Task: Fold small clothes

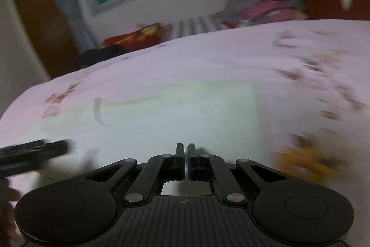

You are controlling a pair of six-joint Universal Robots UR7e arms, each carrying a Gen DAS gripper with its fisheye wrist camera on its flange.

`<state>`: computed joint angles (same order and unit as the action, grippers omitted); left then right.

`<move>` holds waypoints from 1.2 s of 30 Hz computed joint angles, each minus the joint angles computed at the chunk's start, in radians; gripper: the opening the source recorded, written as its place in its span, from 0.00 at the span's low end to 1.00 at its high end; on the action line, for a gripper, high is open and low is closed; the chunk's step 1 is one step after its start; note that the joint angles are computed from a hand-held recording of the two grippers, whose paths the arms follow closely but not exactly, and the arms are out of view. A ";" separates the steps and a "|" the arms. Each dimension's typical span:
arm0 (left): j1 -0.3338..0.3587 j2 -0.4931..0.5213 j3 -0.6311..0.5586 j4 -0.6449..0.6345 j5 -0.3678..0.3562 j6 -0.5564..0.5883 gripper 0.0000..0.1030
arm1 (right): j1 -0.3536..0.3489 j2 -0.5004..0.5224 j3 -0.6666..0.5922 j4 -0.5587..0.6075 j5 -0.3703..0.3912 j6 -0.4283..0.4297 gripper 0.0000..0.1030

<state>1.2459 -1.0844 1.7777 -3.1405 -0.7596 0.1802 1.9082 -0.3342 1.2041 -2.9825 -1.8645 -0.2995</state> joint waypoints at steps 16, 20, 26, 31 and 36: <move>0.055 -0.002 -0.028 -0.013 0.095 0.061 0.75 | -0.056 0.247 -0.525 0.186 -0.160 -0.046 0.02; 0.031 -0.002 0.000 -0.117 0.081 0.134 0.81 | -0.042 0.185 -0.409 0.103 -0.142 -0.083 0.02; 0.017 -0.028 0.039 -0.057 0.121 0.067 0.78 | -0.030 0.083 -0.186 0.058 -0.187 -0.081 0.02; -0.001 -0.063 0.110 -0.087 0.097 0.026 0.85 | -0.014 -0.044 0.060 -0.119 -0.153 -0.104 0.02; -0.019 -0.073 0.138 -0.115 0.113 0.032 0.84 | -0.004 -0.065 0.112 -0.080 -0.203 -0.047 0.02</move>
